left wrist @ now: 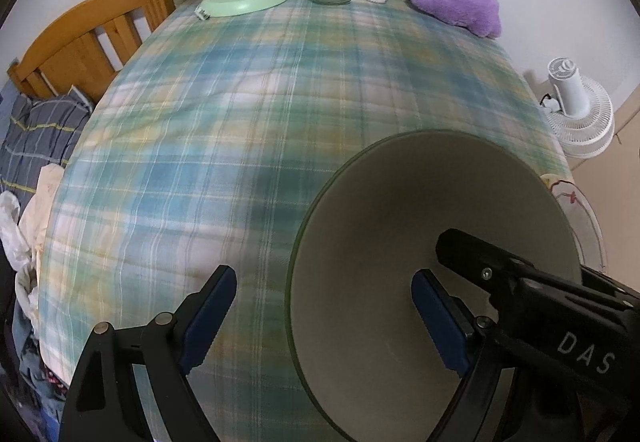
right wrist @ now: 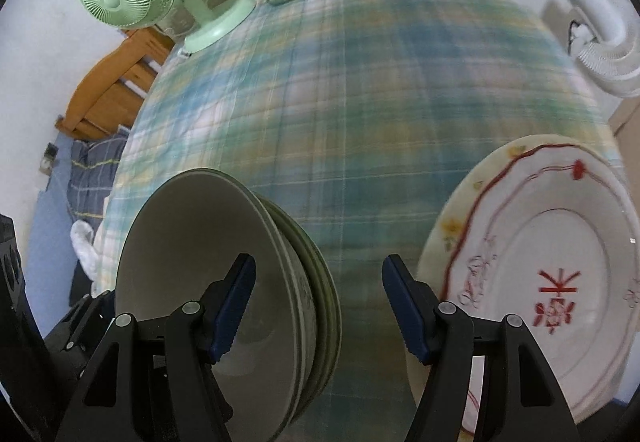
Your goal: Organize plates and bowls
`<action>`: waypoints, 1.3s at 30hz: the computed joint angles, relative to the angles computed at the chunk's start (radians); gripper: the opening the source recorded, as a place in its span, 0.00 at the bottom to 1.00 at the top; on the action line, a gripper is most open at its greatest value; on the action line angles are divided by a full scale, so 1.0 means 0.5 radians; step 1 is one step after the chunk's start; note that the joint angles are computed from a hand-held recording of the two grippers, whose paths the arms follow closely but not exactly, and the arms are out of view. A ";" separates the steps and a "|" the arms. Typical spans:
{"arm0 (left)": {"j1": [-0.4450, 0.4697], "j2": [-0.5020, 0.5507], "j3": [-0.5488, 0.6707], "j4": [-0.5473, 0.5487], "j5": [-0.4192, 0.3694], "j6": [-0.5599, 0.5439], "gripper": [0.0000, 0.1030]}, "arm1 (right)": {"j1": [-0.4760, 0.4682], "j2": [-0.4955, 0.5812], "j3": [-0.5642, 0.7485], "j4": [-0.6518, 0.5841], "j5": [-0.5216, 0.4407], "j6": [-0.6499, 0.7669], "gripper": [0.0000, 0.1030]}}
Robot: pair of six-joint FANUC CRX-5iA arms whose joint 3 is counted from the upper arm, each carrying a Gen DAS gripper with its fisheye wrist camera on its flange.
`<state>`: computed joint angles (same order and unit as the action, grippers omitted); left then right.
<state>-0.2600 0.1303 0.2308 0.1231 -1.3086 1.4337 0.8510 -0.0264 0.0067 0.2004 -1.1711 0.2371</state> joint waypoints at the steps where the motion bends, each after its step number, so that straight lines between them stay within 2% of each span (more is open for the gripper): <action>1: -0.007 0.007 0.010 -0.021 -0.015 0.009 0.87 | -0.016 -0.002 -0.005 -0.044 0.027 0.029 0.62; 3: -0.008 0.005 0.004 -0.024 -0.012 0.011 0.87 | -0.033 -0.007 -0.012 -0.101 0.075 0.068 0.55; 7: -0.010 -0.008 -0.024 -0.023 0.038 -0.046 0.87 | -0.028 0.014 0.017 -0.109 0.063 0.115 0.54; 9: -0.013 -0.003 -0.021 -0.007 0.038 -0.080 0.87 | -0.020 0.009 0.013 -0.104 0.084 0.125 0.45; 16: 0.026 0.007 -0.041 0.087 0.044 -0.203 0.87 | 0.002 0.016 0.013 -0.058 0.063 0.021 0.45; 23: 0.146 0.010 -0.167 0.384 0.063 -0.405 0.86 | 0.031 0.037 0.040 -0.018 -0.011 -0.113 0.45; 26: 0.173 0.012 -0.206 0.496 0.059 -0.489 0.78 | 0.050 0.051 0.050 0.021 -0.047 -0.172 0.45; 30: 0.220 -0.009 -0.307 0.706 0.065 -0.603 0.53 | 0.068 0.079 0.077 0.059 -0.102 -0.223 0.45; 39: 0.233 -0.003 -0.310 0.743 0.051 -0.682 0.53 | 0.105 0.142 0.138 0.131 -0.213 -0.321 0.46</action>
